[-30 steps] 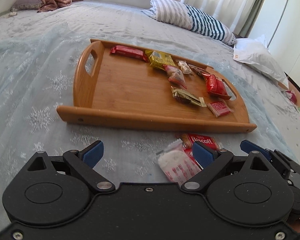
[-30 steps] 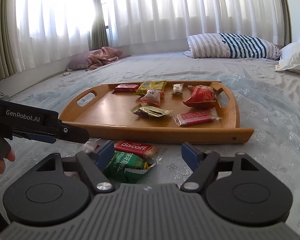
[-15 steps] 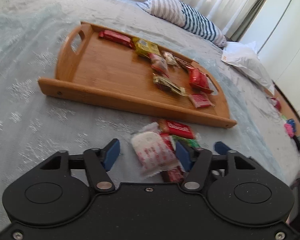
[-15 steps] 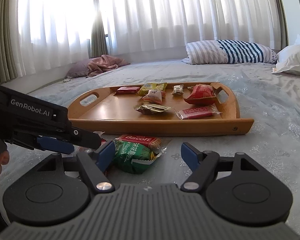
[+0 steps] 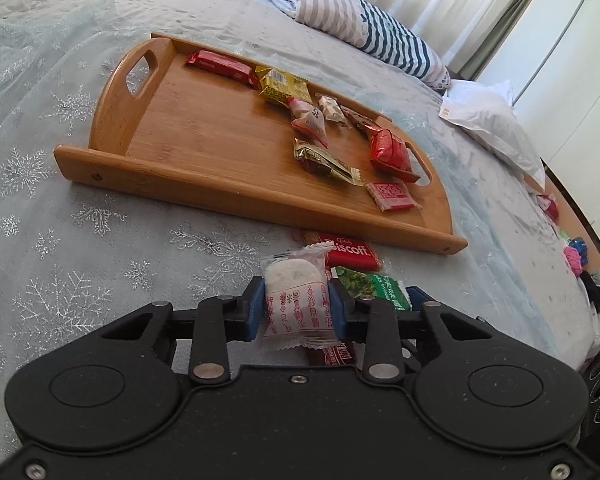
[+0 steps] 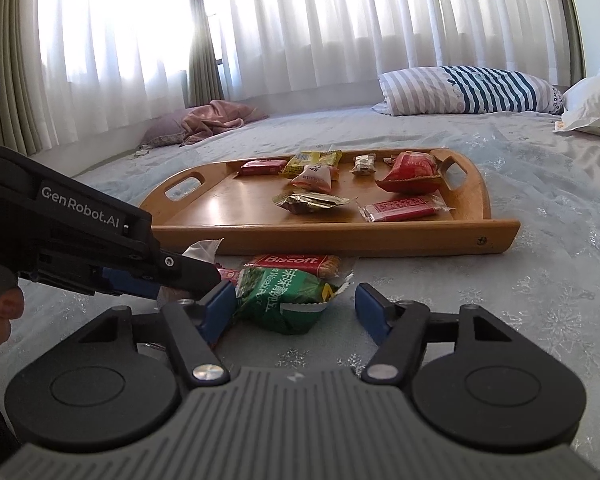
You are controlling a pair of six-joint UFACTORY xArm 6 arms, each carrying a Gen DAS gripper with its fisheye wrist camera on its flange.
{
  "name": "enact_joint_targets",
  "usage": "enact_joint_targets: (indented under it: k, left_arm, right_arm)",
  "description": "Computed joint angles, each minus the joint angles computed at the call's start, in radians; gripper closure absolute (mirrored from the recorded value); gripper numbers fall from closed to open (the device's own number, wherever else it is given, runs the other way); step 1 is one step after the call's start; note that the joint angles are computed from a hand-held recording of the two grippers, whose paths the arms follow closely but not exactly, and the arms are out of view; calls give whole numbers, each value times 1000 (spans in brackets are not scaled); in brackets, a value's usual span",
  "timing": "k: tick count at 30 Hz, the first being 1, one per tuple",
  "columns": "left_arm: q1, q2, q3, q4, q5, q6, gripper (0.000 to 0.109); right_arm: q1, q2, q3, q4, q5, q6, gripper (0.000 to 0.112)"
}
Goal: Organize snacks
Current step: 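Grasp the white wrapped pastry with the left tool while the right tool grasps the green pack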
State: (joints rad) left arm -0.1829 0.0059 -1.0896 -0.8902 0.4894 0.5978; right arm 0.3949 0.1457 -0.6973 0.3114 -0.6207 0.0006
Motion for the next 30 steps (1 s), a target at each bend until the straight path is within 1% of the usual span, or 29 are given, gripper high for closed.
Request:
enact_joint_targets:
  k: [3, 6, 8, 10, 12, 14, 18, 23, 30]
  left_arm:
    - [-2, -6, 7, 18, -11, 0, 77]
    - [-11, -25, 30, 47, -51, 1, 77]
    - [-12, -33, 37, 48, -62, 9, 77]
    - [-12, -38, 41, 50, -71, 15, 77]
    - [-16, -42, 48, 71, -96, 5, 77]
    - [-18, -45, 52, 93, -116, -3, 77]
    - [-12, -43, 49, 114, -118, -18, 77]
    - [-11, -47, 62, 155, -149, -41, 77]
    - [-3, -53, 68, 174, -159, -49, 77]
  right_arm:
    - [1, 0, -2, -4, 8, -10, 44]
    - [-1, 1, -2, -13, 10, -8, 47]
    - [2, 1, -3, -4, 10, -16, 51]
    - [3, 2, -2, -3, 8, -17, 53]
    - [1, 2, -3, -7, 10, -15, 57]
    - [3, 4, -3, 2, 5, -21, 59]
    - [6, 3, -1, 11, 0, -27, 61]
    - [17, 1, 0, 36, -3, -45, 63]
    - [20, -10, 6, 45, -1, -48, 65]
